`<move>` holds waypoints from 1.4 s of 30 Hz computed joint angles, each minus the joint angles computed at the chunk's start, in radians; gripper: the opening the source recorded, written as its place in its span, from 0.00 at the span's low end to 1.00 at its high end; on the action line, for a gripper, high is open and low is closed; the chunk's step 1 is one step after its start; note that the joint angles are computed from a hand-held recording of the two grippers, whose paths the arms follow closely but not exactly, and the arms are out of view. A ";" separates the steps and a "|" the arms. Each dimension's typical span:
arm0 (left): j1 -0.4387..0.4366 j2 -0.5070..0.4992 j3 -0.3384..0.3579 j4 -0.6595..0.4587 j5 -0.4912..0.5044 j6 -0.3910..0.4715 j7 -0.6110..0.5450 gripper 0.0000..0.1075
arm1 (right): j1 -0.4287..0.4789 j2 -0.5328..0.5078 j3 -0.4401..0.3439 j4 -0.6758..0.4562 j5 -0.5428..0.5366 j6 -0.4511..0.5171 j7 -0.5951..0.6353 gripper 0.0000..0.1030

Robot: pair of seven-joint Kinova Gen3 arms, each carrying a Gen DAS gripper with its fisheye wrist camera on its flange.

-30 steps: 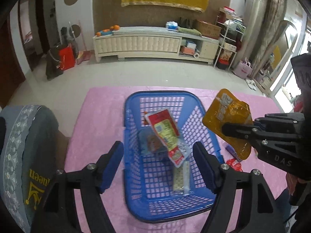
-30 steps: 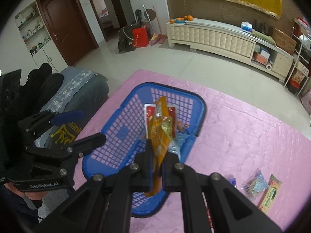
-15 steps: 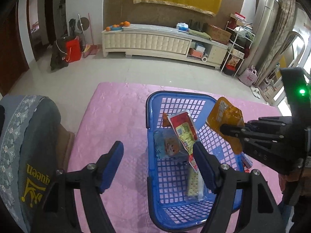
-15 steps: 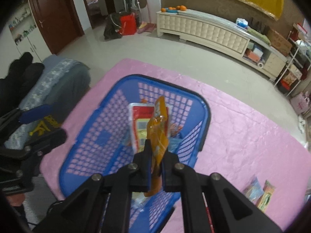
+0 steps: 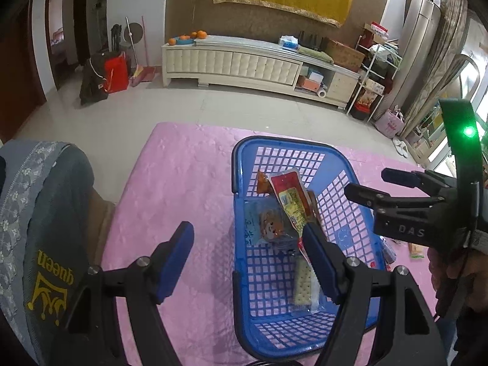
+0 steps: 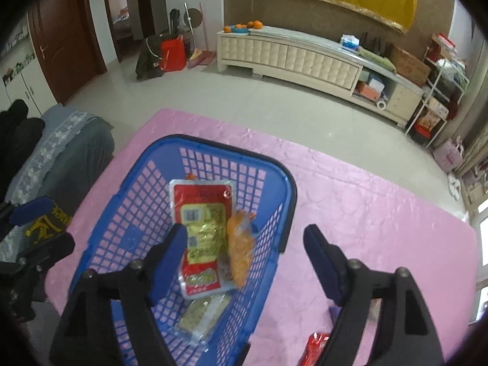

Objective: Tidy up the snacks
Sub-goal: 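Open the left gripper to drop the red-yellow bag while the right drops the yellow pouch, then move both open grippers back from the basket to the remaining packets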

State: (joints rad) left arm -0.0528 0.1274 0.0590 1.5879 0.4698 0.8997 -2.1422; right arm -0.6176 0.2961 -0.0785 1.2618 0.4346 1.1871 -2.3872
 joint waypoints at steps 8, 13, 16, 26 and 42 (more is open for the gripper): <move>0.013 -0.116 -0.023 0.074 0.013 0.002 -0.039 0.67 | -0.029 -0.091 -0.038 0.058 0.007 0.005 -0.052 0.80; 0.031 -0.192 -0.052 0.114 0.028 0.017 -0.060 0.67 | -0.048 -0.144 -0.076 0.075 0.028 0.034 -0.103 0.80; 0.043 -0.227 -0.068 0.126 0.030 0.033 -0.058 0.67 | -0.053 -0.177 -0.098 0.090 0.040 0.045 -0.128 0.80; 0.135 -0.351 -0.087 0.209 0.036 -0.014 -0.017 0.70 | -0.020 -0.300 -0.168 0.192 0.041 0.056 -0.187 0.80; 0.290 -0.393 0.029 0.248 -0.048 -0.042 0.164 0.73 | 0.143 -0.531 -0.287 0.384 -0.018 0.053 -0.237 0.80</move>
State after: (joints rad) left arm 0.2368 -0.2658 0.0881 1.8362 0.4219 0.8579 -1.9778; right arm -0.4743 -0.2348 -0.3657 1.6458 0.4171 1.2398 -2.6238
